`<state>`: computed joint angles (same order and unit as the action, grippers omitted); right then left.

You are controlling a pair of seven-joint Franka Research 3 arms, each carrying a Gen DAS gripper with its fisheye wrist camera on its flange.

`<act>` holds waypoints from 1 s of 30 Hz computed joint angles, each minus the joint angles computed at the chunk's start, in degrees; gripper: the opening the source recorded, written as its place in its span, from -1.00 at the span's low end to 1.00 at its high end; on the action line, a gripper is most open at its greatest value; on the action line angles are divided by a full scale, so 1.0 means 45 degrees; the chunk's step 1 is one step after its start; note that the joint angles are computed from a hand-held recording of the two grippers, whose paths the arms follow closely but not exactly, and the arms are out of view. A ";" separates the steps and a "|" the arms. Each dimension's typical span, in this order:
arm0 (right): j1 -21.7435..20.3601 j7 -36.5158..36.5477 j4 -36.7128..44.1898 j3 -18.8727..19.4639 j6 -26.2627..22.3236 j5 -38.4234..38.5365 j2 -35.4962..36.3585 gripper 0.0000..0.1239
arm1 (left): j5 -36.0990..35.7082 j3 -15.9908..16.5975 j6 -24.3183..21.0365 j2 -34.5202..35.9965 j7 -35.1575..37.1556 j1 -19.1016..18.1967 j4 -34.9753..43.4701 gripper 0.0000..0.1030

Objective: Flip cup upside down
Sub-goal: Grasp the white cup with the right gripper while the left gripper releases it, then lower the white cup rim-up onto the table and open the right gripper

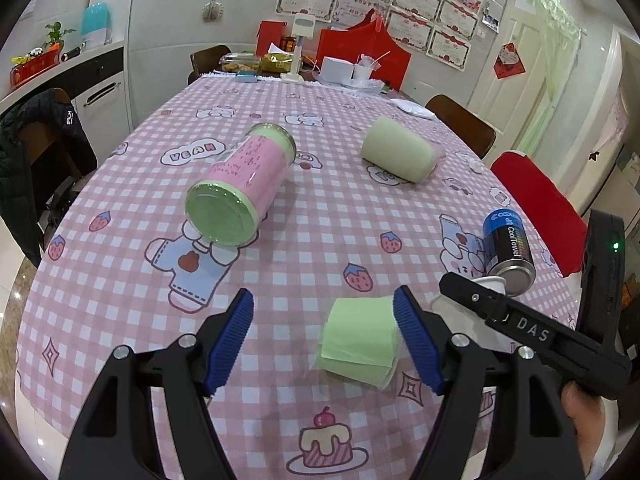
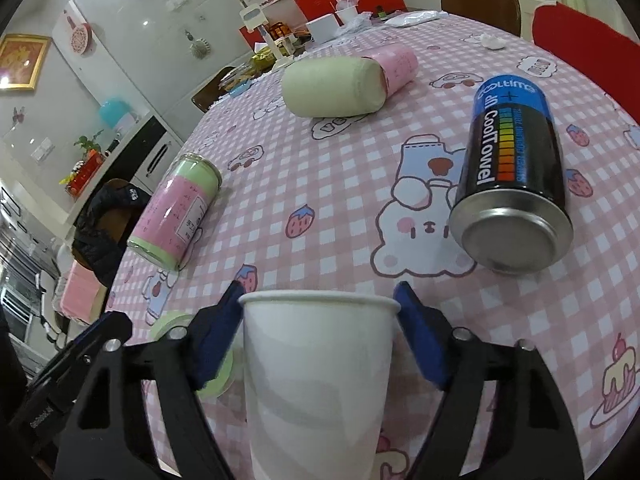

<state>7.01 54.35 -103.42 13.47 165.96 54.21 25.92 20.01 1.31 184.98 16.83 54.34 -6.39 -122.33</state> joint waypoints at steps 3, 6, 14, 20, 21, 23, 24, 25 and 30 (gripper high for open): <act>0.0053 -0.0068 -0.0031 -0.0032 0.0139 -0.0144 -0.0038 0.16 | 0.0012 -0.0057 -0.0002 -0.0001 0.0029 0.0060 0.0003 0.39; -0.0265 -0.0911 -0.0220 0.0397 0.0473 0.0461 -0.0239 0.16 | 0.0018 -0.0035 0.0044 0.0020 0.0004 0.0041 0.0012 0.39; -0.0216 -0.2866 -0.0664 0.0802 0.2067 0.1502 -0.0820 0.17 | 0.0092 0.0576 0.0142 -0.0004 -0.0247 -0.0567 -0.0015 0.39; -0.0448 -0.4137 -0.0950 0.1824 0.4530 0.1478 -0.0780 0.17 | 0.0123 0.0776 0.0143 -0.0097 -0.0422 -0.0768 -0.0117 0.39; -0.0421 -0.4056 -0.1007 0.1860 0.4779 0.1252 -0.0739 0.17 | 0.0150 0.0842 0.0159 -0.0123 -0.0450 -0.0829 -0.0153 0.39; -0.0281 -0.3847 -0.1088 0.1794 0.5154 0.0797 -0.0643 0.17 | 0.0186 0.0913 0.0180 -0.0134 -0.0487 -0.0893 -0.0172 0.39; -0.0093 -0.3695 -0.1137 0.1588 0.5199 0.0637 -0.0644 0.17 | 0.0166 0.0792 0.0145 -0.0125 -0.0468 -0.0780 -0.0151 0.39; -0.0055 -0.3479 -0.1163 0.1546 0.5275 0.0364 -0.0576 0.17 | 0.0178 0.0851 0.0147 -0.0133 -0.0502 -0.0833 -0.0162 0.39; -0.0721 -0.3117 -0.1407 0.2318 0.5801 -0.0447 -0.0453 0.18 | 0.0315 0.1200 0.0156 -0.0247 -0.0664 -0.1164 -0.0294 0.39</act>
<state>3.76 40.33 -109.75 23.90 192.07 52.20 23.88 21.43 6.71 185.68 15.72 51.35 -11.63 -123.65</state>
